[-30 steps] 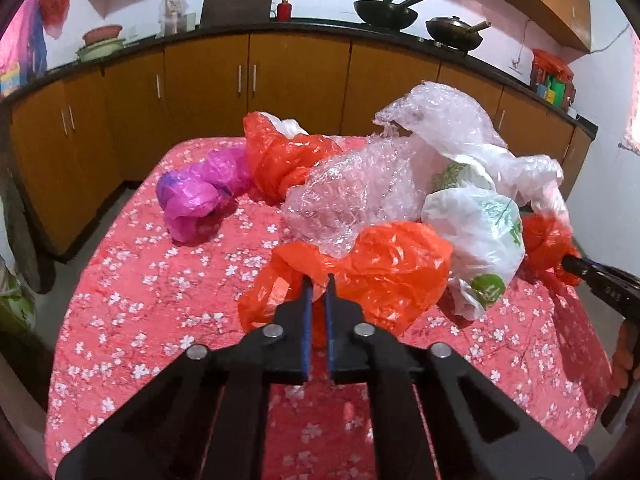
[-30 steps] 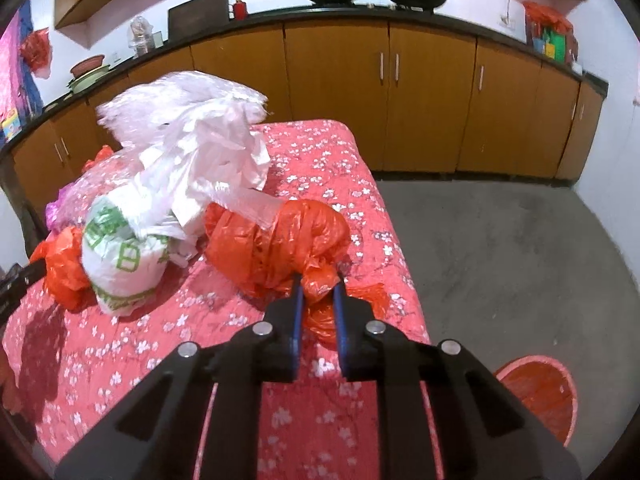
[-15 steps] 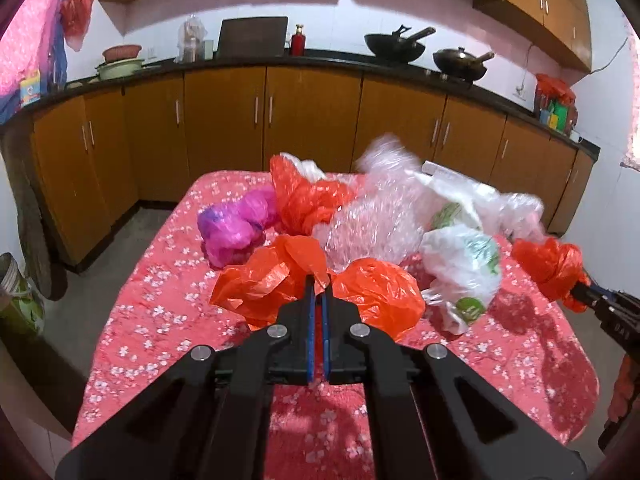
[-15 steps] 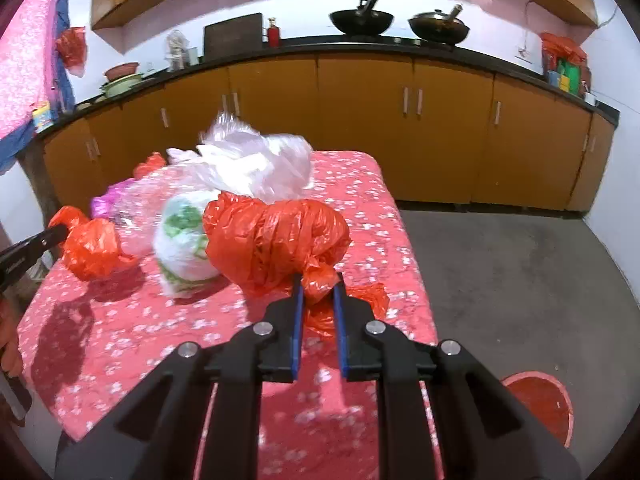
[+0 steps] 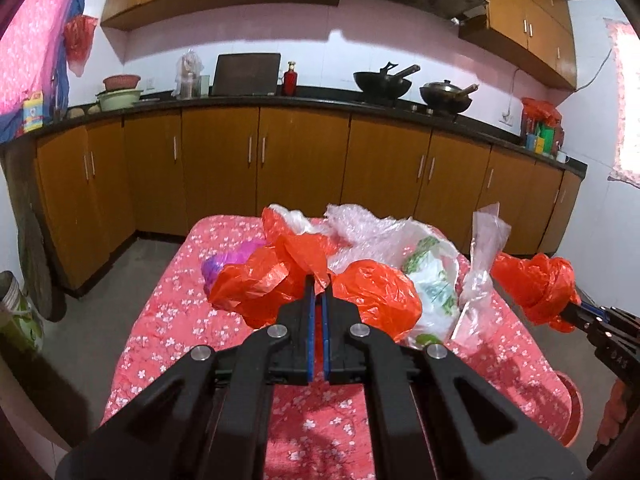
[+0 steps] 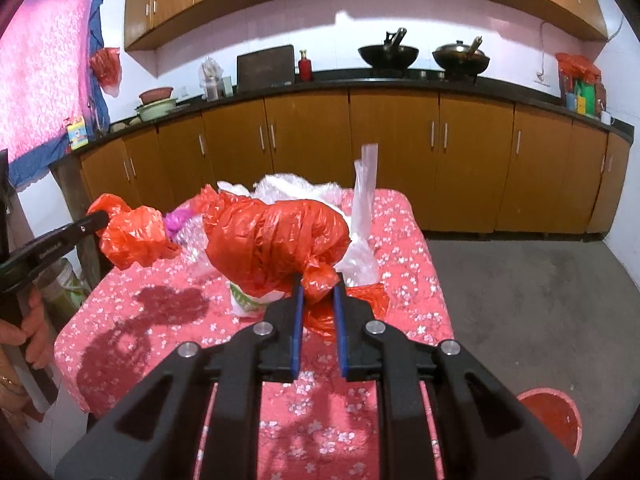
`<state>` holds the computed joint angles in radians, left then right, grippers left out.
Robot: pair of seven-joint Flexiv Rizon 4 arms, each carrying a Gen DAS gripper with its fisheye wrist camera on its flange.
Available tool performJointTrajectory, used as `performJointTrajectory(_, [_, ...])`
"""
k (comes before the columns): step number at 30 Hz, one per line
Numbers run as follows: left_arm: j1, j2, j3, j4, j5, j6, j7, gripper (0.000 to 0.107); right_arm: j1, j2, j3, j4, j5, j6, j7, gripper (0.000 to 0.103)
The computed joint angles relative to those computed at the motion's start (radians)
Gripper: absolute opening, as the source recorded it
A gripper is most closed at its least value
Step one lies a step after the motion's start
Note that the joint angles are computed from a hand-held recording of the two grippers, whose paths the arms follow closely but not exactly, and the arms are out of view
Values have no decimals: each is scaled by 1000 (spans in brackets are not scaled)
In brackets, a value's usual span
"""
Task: Collect trash
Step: 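Carry both orange-red bags from the table over the bin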
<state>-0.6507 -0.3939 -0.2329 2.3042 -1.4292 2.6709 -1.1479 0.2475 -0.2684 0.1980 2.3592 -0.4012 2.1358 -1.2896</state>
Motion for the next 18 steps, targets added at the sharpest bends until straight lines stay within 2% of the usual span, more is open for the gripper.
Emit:
performJointTrajectory(6, [-5,-9,-3,-28,5,24,12,2,51,30,-29,5,127,20,-52,15])
performJointTrajectory(12, [-8,-37,-13,-97,-7,64,81,2,277,61,-160,-47,556,-16,-308,15])
performJointTrajectory(14, [-7,-47,-17,-119,-2,67,99,2,326,65,-198,-71,663,-24,-386,15])
performJointTrajectory(18, [-5,-72,-27,-170,17,63,143,2,353,60,-238,-105,784,-28,-476,15])
